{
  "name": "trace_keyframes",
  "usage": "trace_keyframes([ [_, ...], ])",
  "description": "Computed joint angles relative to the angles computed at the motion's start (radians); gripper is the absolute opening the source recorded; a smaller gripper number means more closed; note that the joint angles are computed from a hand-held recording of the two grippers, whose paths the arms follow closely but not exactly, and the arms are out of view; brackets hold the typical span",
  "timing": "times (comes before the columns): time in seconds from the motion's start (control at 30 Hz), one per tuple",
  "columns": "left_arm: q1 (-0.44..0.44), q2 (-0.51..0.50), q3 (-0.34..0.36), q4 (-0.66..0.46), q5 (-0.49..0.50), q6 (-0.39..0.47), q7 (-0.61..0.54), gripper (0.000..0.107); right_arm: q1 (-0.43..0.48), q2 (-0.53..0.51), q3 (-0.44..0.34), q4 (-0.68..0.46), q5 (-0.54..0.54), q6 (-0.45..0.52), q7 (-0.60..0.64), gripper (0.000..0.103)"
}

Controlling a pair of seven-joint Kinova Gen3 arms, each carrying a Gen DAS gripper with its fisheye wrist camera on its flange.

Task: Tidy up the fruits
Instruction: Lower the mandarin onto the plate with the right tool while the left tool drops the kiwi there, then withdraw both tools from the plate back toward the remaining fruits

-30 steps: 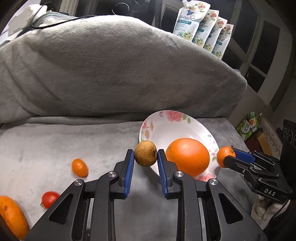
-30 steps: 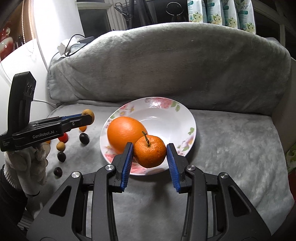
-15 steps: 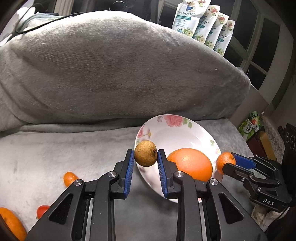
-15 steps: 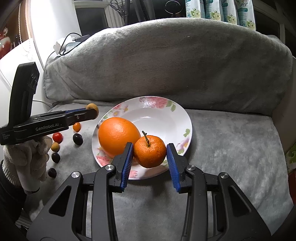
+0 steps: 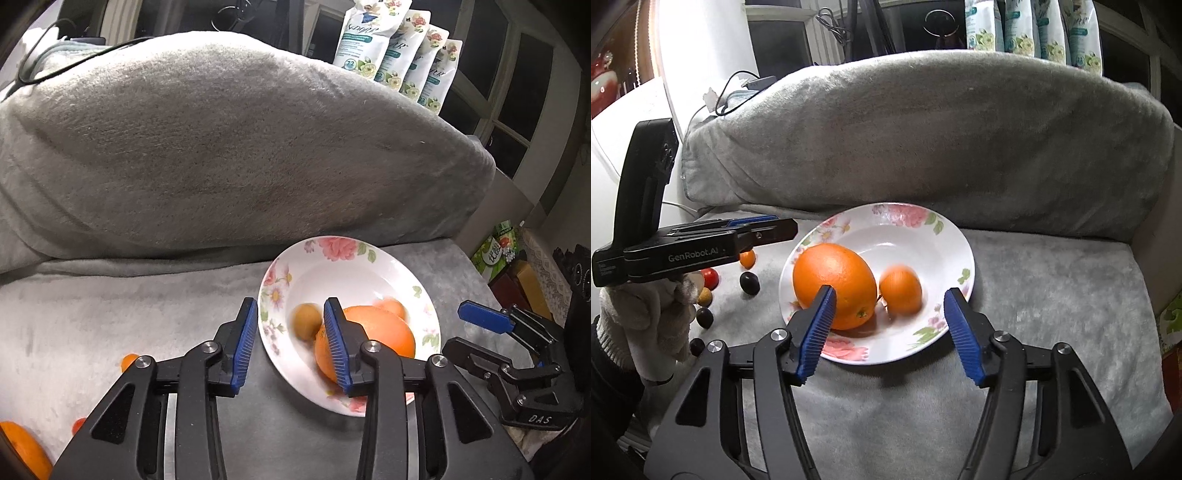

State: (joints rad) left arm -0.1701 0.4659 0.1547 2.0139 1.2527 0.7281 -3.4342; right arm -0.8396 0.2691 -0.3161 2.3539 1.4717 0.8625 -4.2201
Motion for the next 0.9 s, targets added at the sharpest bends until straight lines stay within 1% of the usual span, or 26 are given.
trace_keyframes([
  [0.03,-0.001,-0.001,0.000,0.001,0.001,0.001,0.000,0.044,-0.001,0.000,0.000,-0.004,-0.006,0.003,0.008,0.075],
  [0.07,-0.004,-0.003,0.001,0.004,0.008,0.004,-0.006,0.055,-0.006,0.002,-0.001,-0.008,-0.014,0.013,0.017,0.078],
  [0.1,-0.009,-0.005,0.002,0.009,0.021,0.007,-0.017,0.062,-0.013,0.004,-0.001,-0.011,-0.019,0.025,0.021,0.082],
  [0.13,-0.010,-0.006,0.000,0.013,0.029,0.009,-0.025,0.063,-0.016,0.004,-0.001,-0.012,-0.021,0.029,0.024,0.084],
  [0.2,-0.005,-0.010,-0.007,0.012,0.025,0.013,-0.015,0.071,-0.022,0.005,-0.001,-0.018,-0.030,0.036,0.039,0.086],
  [0.33,0.001,-0.022,-0.016,0.023,0.044,0.009,-0.026,0.073,-0.032,0.004,-0.001,-0.021,-0.037,0.045,0.047,0.087],
  [0.37,0.003,-0.025,-0.018,0.024,0.043,0.009,-0.024,0.075,-0.034,0.004,-0.001,-0.025,-0.043,0.047,0.054,0.087],
  [0.5,-0.003,-0.041,-0.027,0.037,0.057,0.020,-0.040,0.075,-0.039,-0.003,0.002,-0.034,-0.054,0.044,0.071,0.088],
  [0.7,-0.023,-0.071,-0.053,0.053,0.067,0.057,-0.054,0.075,-0.048,-0.023,-0.003,-0.042,-0.051,0.053,0.071,0.088],
  [0.9,-0.058,-0.100,-0.090,0.081,0.090,0.099,-0.104,0.076,-0.060,-0.032,-0.011,-0.051,-0.042,0.054,0.065,0.088],
])
